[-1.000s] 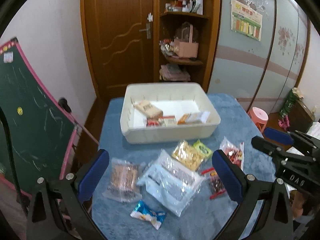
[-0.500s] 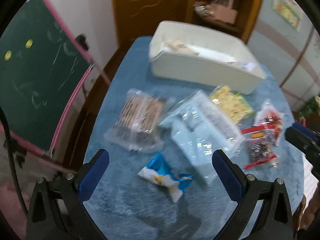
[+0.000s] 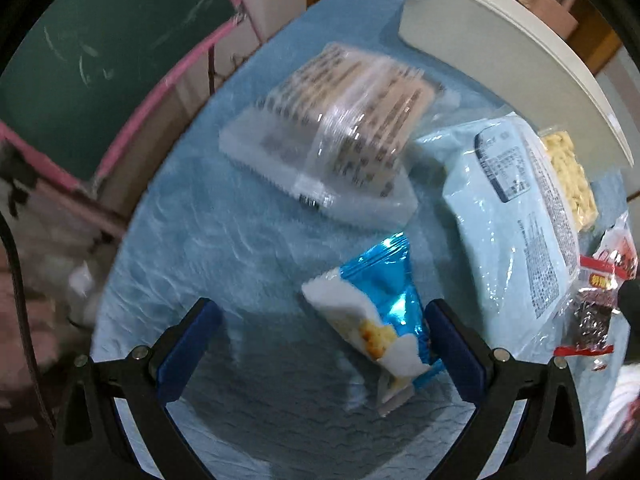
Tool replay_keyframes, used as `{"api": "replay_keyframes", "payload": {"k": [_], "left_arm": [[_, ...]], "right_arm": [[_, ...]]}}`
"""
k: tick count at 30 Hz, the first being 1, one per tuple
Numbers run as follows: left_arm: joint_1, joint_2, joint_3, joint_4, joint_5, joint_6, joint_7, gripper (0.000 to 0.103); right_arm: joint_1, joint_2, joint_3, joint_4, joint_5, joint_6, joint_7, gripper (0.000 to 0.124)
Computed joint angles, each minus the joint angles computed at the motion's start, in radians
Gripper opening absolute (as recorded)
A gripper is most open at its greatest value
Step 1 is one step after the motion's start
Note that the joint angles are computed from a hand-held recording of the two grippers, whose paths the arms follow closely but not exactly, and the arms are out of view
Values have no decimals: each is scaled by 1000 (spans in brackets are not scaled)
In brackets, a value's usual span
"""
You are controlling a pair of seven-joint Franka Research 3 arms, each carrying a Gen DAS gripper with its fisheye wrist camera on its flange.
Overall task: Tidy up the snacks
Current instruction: 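Move both tools back to the table snacks, then grasp the blue wafer packet with the left tool while the right tool grasps the light-blue bag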
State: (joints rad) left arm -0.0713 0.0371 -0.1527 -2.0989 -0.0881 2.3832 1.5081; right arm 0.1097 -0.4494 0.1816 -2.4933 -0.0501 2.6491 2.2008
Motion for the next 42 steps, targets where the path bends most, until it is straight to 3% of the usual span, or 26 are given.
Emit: {"api": "replay_keyframes", "payload": {"k": [6, 7, 9, 13, 26, 29, 31, 36, 42], "left_arm": [[-2, -21, 1, -35, 0, 54, 8, 81], [-4, -26, -1, -39, -13, 61, 24, 68], [-6, -36, 0, -48, -50, 84, 67, 53], [-11, -41, 2, -48, -116, 95, 159, 46], [-22, -25, -6, -33, -104, 212, 258, 46], [-21, -22, -6, -33, -114, 201, 270, 46], [-19, -19, -6, -21, -111, 178, 267, 46], [-3, 8, -2, 1, -139, 138, 290, 46], [11, 21, -6, 16, -167, 113, 303, 46]], "right_arm": [[13, 22, -19, -2, 26, 19, -26, 47], [14, 27, -20, 0, 30, 21, -29, 47], [21, 39, -29, 3, 44, 25, -42, 47], [27, 58, -37, 10, 59, 27, -63, 47], [75, 198, -115, 88, 194, 23, -233, 47], [97, 221, -139, 107, 265, 17, -320, 59], [110, 236, -149, 123, 312, 5, -389, 74], [114, 286, -131, 174, 301, -48, -475, 90], [122, 280, -122, 171, 302, -47, -517, 78]]}}
